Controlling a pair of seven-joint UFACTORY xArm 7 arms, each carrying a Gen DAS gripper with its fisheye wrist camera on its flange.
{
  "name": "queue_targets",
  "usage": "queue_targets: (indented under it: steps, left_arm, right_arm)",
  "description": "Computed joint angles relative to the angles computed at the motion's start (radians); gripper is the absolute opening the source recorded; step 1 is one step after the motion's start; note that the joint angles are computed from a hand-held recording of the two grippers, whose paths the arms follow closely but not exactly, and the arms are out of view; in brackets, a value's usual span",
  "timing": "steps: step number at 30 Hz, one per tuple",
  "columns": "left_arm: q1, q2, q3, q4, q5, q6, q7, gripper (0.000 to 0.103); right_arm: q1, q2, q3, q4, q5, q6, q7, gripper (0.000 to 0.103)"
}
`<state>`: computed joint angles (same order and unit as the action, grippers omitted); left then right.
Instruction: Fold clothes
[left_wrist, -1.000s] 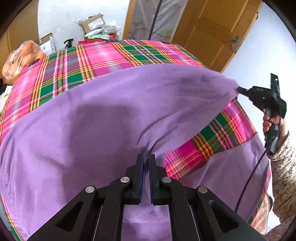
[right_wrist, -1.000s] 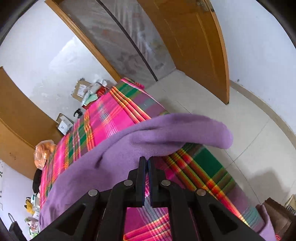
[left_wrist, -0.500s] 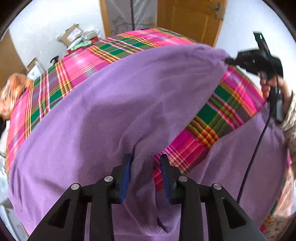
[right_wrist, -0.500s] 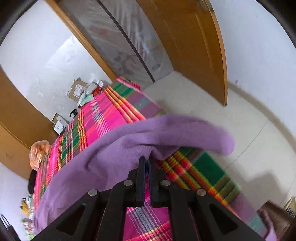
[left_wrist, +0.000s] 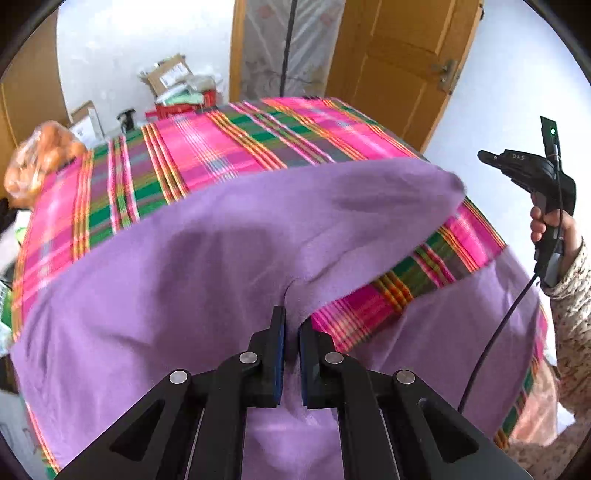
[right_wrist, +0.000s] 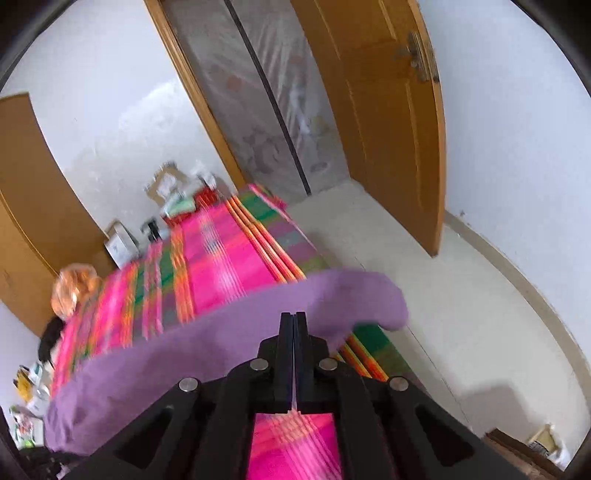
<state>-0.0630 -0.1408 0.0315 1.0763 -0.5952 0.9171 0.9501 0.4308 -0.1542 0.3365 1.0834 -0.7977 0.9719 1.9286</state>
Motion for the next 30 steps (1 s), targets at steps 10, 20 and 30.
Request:
queue_targets:
  steps: [10, 20, 30]
  left_arm:
    - [0.008, 0.035, -0.003, 0.020, -0.002, 0.000, -0.038, 0.007]
    - [0.020, 0.075, -0.017, 0.048, 0.031, 0.016, -0.105, 0.007]
    - [0.028, 0.100, -0.028, 0.069, 0.045, 0.026, -0.134, 0.007]
  right_arm:
    - [-0.087, -0.095, -0.013, -0.238, 0.059, -0.217, 0.171, 0.021]
    - [-0.120, -0.001, -0.052, -0.148, 0.090, -0.166, -0.122, 0.049]
    - [-0.139, -0.005, -0.081, -0.164, 0.066, -0.257, -0.171, 0.018]
